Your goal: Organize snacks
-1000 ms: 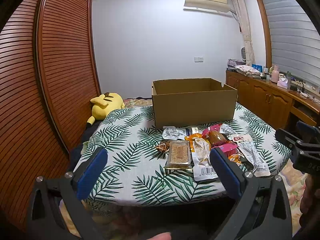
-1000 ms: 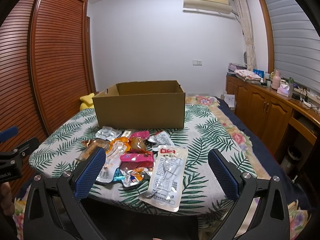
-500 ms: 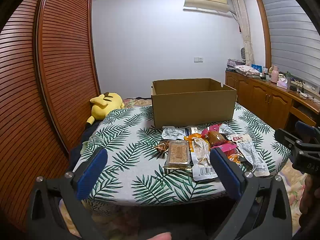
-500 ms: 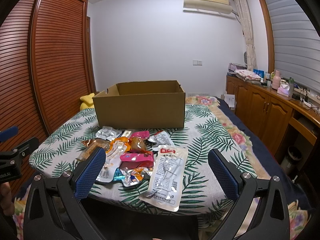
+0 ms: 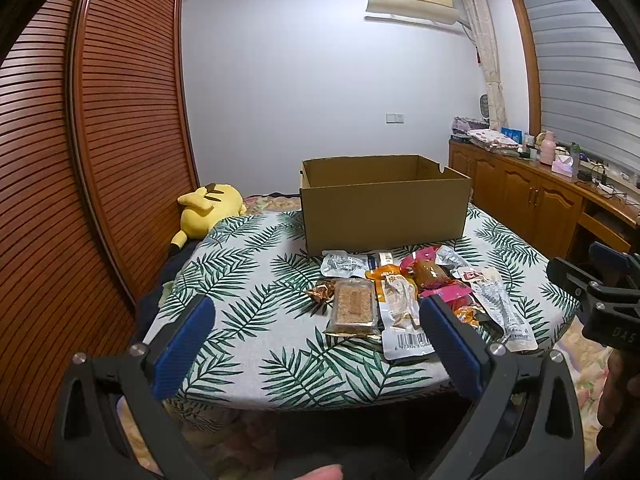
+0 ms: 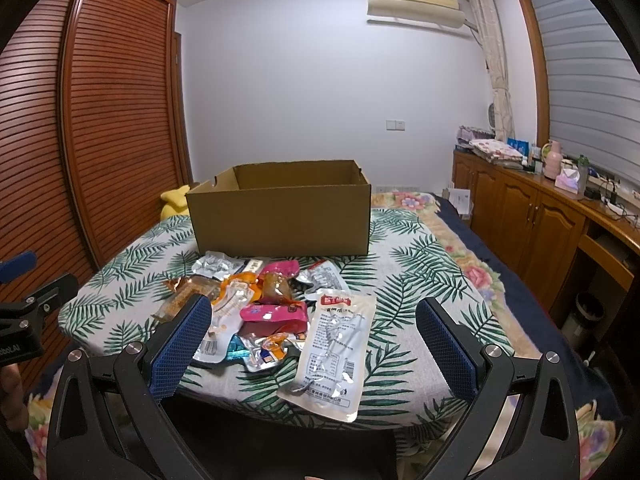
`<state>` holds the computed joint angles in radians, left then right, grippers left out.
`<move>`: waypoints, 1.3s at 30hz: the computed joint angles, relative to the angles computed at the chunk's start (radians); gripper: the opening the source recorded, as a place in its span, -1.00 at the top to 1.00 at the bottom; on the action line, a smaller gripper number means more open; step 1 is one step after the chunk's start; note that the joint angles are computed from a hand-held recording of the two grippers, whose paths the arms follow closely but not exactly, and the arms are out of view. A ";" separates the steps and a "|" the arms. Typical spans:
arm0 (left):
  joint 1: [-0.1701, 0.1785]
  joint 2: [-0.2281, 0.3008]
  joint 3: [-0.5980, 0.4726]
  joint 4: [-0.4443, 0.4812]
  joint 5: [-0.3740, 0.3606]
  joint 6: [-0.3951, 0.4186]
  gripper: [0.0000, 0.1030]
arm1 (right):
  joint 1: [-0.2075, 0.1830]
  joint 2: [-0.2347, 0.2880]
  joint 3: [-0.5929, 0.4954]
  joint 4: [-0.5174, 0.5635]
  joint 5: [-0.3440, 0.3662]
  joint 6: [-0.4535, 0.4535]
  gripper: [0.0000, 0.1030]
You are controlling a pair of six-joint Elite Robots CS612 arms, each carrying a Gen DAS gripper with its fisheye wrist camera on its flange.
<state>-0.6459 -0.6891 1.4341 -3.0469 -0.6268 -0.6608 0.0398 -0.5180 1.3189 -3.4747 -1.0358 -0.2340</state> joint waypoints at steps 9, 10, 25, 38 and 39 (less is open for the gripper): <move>0.021 0.017 -0.016 0.016 -0.058 0.011 -1.00 | 0.004 0.010 -0.026 0.057 0.006 -0.055 -1.00; 0.025 0.021 -0.022 0.023 -0.066 0.014 -1.00 | 0.004 0.014 -0.034 0.068 0.010 -0.064 -1.00; 0.091 0.050 -0.093 0.065 -0.273 0.073 -1.00 | 0.011 0.053 -0.161 0.294 0.038 -0.178 -0.98; 0.141 0.104 -0.205 0.092 -0.570 0.113 -0.76 | 0.016 0.103 -0.288 0.624 0.008 -0.246 -0.69; 0.145 0.109 -0.216 0.097 -0.590 0.112 -0.74 | 0.016 0.108 -0.297 0.643 0.008 -0.245 -0.67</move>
<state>-0.5010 -0.5799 1.2177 -2.9500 -1.2167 -0.5488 0.0555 -0.4102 1.0216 -2.8319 -1.0274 -0.4790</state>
